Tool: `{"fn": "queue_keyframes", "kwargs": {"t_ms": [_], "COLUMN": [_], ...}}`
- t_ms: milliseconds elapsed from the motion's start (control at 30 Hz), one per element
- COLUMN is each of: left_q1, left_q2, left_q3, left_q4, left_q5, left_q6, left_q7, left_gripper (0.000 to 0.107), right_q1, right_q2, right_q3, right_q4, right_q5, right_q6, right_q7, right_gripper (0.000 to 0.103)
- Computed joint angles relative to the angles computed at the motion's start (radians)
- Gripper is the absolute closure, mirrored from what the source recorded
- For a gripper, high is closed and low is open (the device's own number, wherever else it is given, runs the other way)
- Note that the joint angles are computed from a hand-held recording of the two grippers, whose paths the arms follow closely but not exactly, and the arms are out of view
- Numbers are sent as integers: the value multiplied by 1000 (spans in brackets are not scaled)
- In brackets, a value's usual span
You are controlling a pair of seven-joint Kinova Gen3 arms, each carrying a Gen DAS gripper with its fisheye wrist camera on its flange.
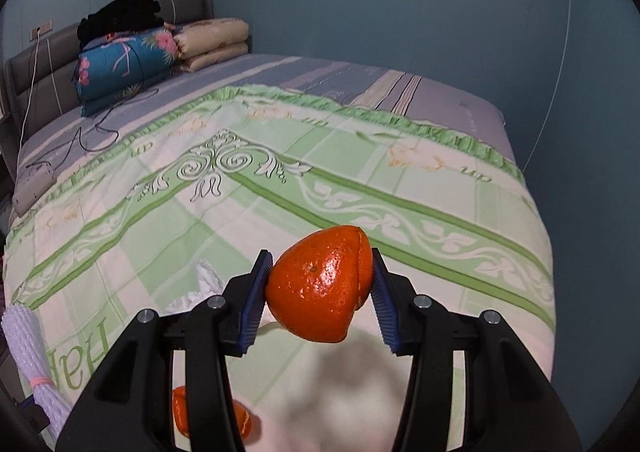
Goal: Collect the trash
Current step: 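Carry the foam net and orange peel over the yellow-rimmed bin with both tools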
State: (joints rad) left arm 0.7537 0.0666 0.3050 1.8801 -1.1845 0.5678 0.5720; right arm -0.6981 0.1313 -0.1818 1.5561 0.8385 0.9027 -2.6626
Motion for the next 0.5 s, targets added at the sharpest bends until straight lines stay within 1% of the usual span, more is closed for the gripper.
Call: {"fn": "queue_keyframes", "kwargs": {"t_ms": [100, 200, 367, 433, 500], "left_q1": [13, 49, 116, 146, 174], "left_q2": [-9, -11, -2, 3, 5], "left_q3": [25, 48, 88, 99, 107], "left_q4": [-23, -67, -152, -180, -205], "left_q5": [-4, 7, 9, 1, -4], "left_q6": [41, 120, 250, 289, 307], "left_q7": [-14, -65, -120, -133, -145], "left_gripper": [90, 90, 90, 90, 90], "right_q1": [-2, 17, 62, 79, 96], "right_q2": [-73, -157, -311, -370, -423], "right_q3": [-18, -63, -138, -164, -191], "right_q4": [40, 86, 151, 173, 188], "right_q5": [17, 30, 10, -4, -17], "right_q6": [17, 36, 63, 72, 87], "right_q7": [-25, -48, -60, -53, -42], "right_gripper": [58, 58, 58, 58, 58]}}
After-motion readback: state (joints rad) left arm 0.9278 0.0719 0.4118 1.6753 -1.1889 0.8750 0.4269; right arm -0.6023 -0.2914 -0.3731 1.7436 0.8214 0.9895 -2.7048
